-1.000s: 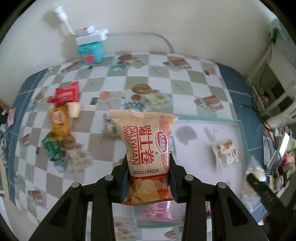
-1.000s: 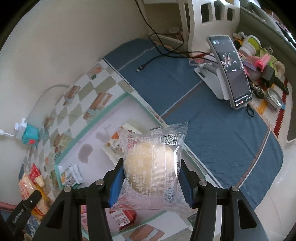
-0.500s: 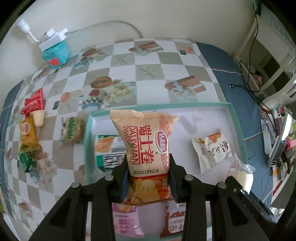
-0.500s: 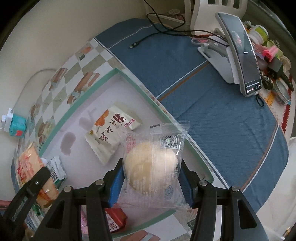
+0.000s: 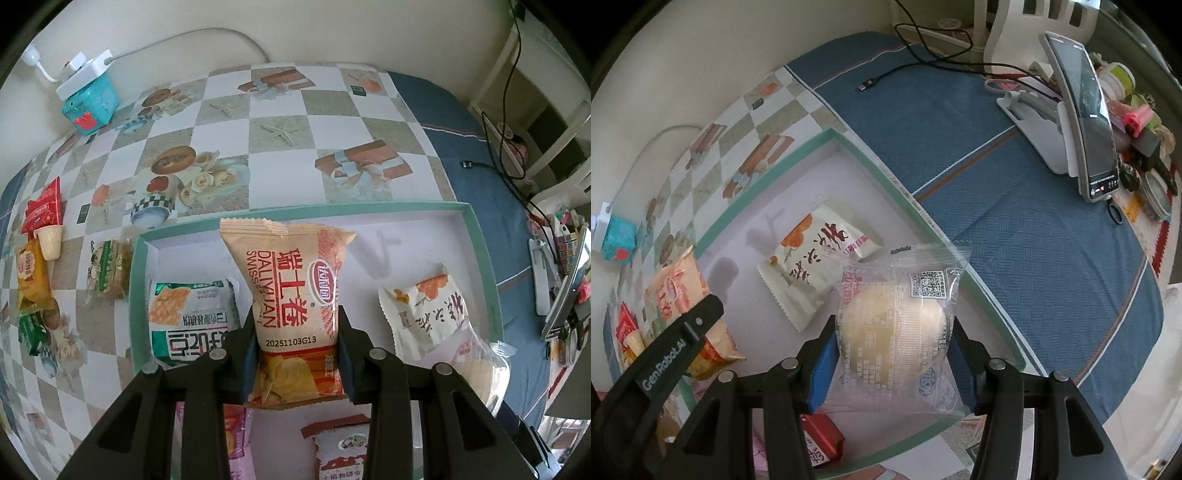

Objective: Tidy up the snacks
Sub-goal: 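Open the left tool over the tray while the right tool releases the bun bag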

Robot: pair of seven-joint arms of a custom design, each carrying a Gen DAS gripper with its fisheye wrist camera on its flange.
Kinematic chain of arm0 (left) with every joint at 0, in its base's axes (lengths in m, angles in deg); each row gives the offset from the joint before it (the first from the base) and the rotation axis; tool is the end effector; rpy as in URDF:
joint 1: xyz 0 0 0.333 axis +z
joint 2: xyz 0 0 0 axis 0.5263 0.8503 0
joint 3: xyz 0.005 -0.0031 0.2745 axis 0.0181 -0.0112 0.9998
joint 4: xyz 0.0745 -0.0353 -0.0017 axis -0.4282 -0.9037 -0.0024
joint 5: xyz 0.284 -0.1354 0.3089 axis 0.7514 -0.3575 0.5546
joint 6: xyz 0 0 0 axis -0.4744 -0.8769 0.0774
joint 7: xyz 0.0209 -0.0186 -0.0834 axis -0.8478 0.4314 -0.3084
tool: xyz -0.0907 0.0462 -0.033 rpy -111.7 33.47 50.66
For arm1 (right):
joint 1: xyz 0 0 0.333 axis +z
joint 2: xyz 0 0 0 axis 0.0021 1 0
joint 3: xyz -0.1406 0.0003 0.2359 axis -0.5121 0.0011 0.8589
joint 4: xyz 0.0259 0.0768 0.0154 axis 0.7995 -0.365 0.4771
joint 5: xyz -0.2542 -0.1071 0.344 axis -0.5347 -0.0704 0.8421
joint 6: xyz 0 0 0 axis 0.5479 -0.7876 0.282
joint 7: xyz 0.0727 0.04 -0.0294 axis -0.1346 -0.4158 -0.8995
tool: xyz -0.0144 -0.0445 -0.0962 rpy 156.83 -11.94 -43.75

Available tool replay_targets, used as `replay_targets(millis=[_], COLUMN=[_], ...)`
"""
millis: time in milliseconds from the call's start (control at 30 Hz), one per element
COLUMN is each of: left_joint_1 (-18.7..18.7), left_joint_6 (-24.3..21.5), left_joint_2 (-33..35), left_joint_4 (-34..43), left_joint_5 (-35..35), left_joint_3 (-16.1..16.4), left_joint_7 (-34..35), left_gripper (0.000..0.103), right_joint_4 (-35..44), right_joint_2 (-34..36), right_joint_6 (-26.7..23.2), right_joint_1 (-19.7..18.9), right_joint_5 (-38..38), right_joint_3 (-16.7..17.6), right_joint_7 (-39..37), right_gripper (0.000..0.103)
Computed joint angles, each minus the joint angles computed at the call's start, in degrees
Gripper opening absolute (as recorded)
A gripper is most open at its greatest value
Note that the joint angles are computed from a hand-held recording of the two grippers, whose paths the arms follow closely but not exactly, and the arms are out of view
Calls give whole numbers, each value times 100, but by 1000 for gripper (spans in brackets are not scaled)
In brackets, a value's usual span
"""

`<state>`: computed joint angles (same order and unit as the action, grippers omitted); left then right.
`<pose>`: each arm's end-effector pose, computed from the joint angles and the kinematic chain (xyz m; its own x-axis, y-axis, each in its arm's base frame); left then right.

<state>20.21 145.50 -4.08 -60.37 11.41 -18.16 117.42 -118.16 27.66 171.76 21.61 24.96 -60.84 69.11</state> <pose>0.5664 -0.2421 0.4442 0.0832 -0.9945 0.0632 -0.9485 -0.0985 -0.3011 0.5339 0.2962 0.4504 -0.4121 -0.9033 -0.1196 -0.8819 0.4284 -0.1970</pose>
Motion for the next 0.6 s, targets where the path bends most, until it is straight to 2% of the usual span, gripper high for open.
replay_targets(millis=[67, 133, 167, 200, 333, 400, 500, 567, 600], left_joint_1=[1, 4, 7, 9, 36, 59, 104, 136, 154], left_joint_6=[9, 22, 37, 37, -11, -24, -113, -230, -304], left_joint_2=[-19, -49, -70, -83, -140, -183, -246, -268, -270], left_joint_4=[-9, -21, -29, -30, -32, -51, -69, -69, -60], left_joint_5=[-50, -109, -117, -114, -187, -133, -63, 50, 143], left_joint_3=[7, 17, 19, 21, 48, 57, 79, 82, 81], left_joint_7=[35, 95, 111, 115, 118, 44, -124, -269, -369], left_gripper=[39, 45, 53, 58, 61, 70, 79, 80, 80], right_joint_4=[18, 23, 27, 17, 51, 43, 54, 43, 43], right_joint_2=[17, 18, 21, 11, 13, 1, -12, -43, -51], right_joint_6=[-16, -27, -34, -34, -75, -44, -38, -26, -23], right_joint_1=[4, 6, 3, -1, -2, -1, 0, -2, -3], right_joint_5=[20, 38, 51, 62, -56, -39, -93, -137, -193], right_joint_3=[0, -4, -9, -13, -3, -5, 2, 7, 14], right_joint_7=[-15, -47, -54, -36, 24, 25, 37, 52, 88], right_gripper=[59, 59, 59, 62, 72, 74, 84, 89, 95])
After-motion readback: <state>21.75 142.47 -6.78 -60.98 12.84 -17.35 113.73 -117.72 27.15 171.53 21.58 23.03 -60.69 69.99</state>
